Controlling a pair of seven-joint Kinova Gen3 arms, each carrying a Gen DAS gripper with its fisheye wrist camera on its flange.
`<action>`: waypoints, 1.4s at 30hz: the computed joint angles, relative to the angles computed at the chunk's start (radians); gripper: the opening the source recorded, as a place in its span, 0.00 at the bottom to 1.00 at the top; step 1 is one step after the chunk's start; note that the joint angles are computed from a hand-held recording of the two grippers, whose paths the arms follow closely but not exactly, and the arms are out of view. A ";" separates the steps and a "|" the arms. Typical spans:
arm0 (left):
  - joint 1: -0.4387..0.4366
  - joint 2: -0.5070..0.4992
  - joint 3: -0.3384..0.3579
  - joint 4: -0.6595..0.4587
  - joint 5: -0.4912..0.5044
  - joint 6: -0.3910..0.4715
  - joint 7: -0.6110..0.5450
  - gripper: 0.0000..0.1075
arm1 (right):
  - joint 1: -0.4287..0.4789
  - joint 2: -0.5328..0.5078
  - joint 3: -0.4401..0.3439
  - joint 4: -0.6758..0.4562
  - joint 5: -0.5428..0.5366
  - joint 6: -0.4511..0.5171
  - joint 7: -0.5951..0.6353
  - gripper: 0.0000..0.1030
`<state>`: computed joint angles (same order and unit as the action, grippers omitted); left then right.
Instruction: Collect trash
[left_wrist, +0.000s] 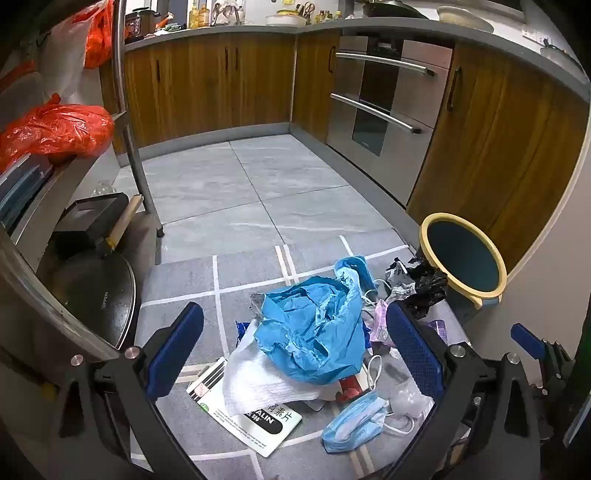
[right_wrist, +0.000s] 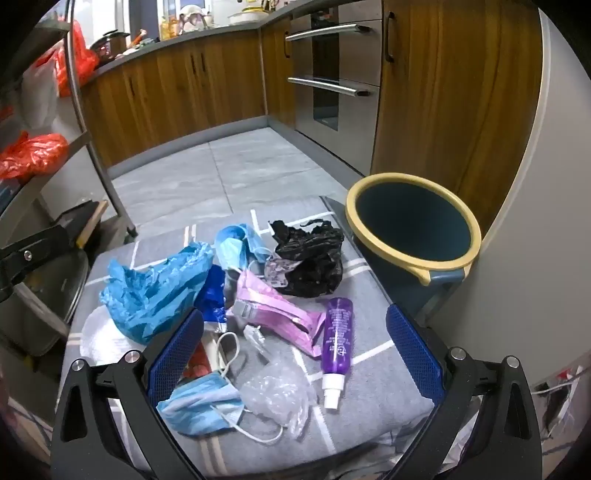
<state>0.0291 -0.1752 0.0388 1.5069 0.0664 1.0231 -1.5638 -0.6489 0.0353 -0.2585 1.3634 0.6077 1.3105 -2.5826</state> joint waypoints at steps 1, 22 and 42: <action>0.000 0.004 -0.001 -0.008 0.002 0.014 0.000 0.91 | 0.000 -0.002 0.000 0.005 0.003 -0.006 -0.004 0.95; 0.001 0.002 0.000 -0.006 0.001 0.009 -0.002 0.91 | -0.002 0.005 0.001 -0.003 0.006 0.002 0.001 0.95; 0.000 0.003 -0.002 -0.008 0.003 0.012 -0.008 0.91 | 0.002 0.001 0.002 -0.003 0.005 0.010 0.005 0.95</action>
